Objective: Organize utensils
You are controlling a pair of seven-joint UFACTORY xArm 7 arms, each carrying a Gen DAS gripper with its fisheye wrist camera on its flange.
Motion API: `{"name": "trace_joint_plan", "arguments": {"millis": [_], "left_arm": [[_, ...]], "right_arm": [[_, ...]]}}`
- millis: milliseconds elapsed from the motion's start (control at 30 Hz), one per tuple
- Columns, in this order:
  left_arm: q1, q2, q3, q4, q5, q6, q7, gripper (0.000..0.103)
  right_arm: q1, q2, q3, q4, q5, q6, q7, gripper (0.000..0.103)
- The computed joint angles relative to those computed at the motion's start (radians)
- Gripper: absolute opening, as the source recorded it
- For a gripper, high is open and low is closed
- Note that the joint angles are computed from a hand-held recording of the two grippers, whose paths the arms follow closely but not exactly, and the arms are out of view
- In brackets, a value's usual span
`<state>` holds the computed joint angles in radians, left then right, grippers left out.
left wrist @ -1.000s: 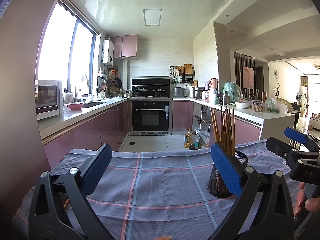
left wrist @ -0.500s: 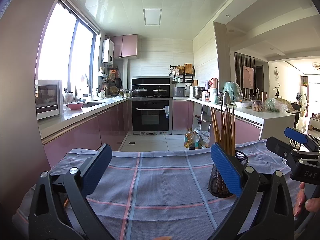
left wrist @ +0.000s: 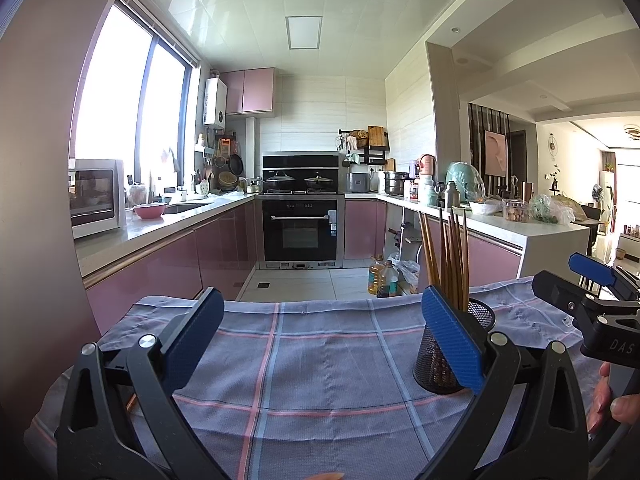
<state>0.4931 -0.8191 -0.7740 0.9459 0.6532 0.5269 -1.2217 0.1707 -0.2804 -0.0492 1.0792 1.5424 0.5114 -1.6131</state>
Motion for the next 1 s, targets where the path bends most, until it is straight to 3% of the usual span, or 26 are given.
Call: {"name": "trace_joint_plan", "arguments": {"millis": [1000], "left_arm": [[-0.004,0.004,-0.003,0.002,0.012,0.006,-0.009,0.097]], "right_arm": [[-0.001,-0.003,0.0,-0.004,0.005,-0.001,-0.006,0.096]]}}
